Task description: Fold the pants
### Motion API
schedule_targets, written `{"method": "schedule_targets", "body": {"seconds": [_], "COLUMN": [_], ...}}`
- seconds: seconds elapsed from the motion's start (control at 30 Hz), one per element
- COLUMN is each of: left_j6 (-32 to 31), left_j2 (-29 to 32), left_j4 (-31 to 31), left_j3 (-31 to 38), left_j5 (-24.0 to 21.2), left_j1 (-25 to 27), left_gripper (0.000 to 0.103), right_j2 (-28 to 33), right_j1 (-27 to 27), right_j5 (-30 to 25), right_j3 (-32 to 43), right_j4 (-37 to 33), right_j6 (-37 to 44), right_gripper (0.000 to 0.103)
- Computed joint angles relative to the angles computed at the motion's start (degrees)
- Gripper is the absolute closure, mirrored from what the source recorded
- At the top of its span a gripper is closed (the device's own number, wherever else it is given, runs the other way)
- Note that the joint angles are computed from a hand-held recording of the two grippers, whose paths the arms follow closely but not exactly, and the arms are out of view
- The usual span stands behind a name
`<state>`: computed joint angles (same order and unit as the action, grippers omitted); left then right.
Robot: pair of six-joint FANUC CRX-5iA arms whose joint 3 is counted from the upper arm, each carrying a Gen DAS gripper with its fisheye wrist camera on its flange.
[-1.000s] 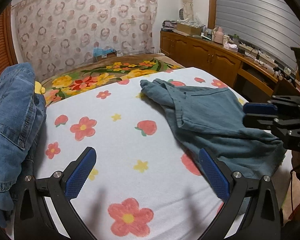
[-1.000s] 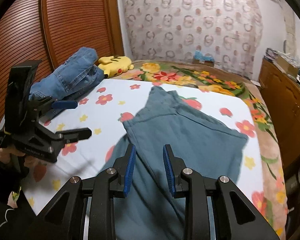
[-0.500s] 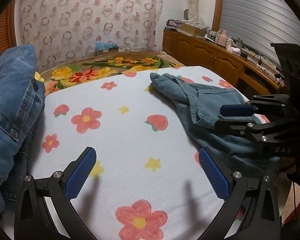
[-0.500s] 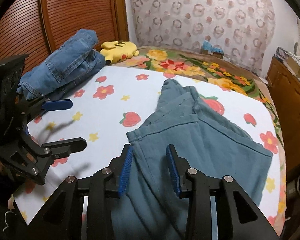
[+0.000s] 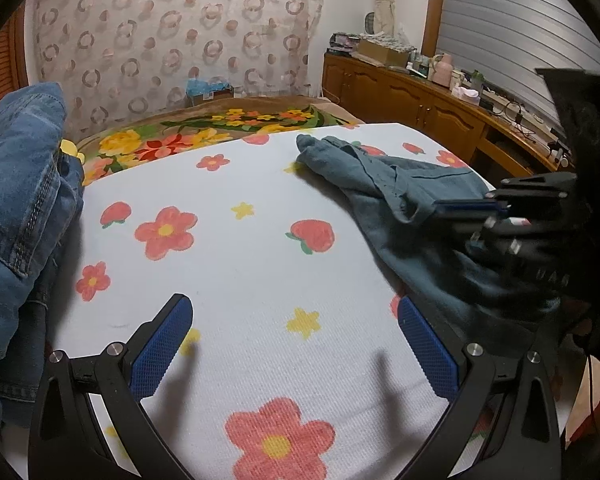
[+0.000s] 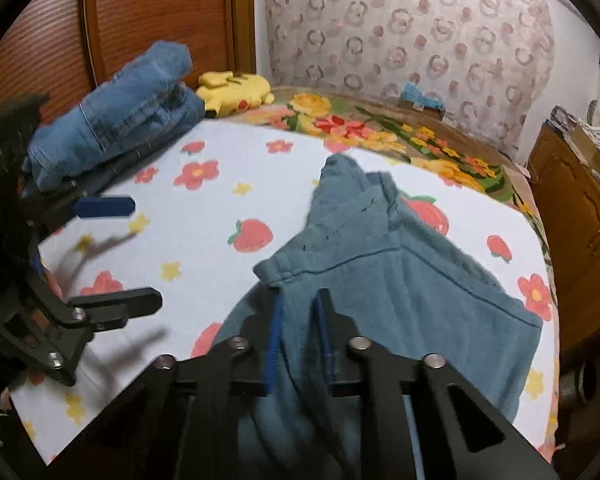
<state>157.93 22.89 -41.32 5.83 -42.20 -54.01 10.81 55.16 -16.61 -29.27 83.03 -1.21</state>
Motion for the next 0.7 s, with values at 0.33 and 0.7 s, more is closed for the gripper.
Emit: {"method": "schedule_targets", "body": {"seconds": [0.33, 0.7], "left_j6": [-0.3, -2.0], "left_j2": [0.1, 1.0], "left_j4": [0.2, 0.7], "left_j3": [0.2, 2.0], "left_j5": [-0.4, -2.4], "left_j1": [0.1, -0.5], "left_gripper": [0.000, 0.000], "right_j2": [-3.9, -5.9], "right_j1": [-5.1, -7.0], "right_j5": [0.4, -6.6], "right_j3": [-3.9, -6.4], "right_j4": [15.5, 11.1], "right_j6": [-14.4, -13.4], "right_gripper": [0.099, 0.099]}}
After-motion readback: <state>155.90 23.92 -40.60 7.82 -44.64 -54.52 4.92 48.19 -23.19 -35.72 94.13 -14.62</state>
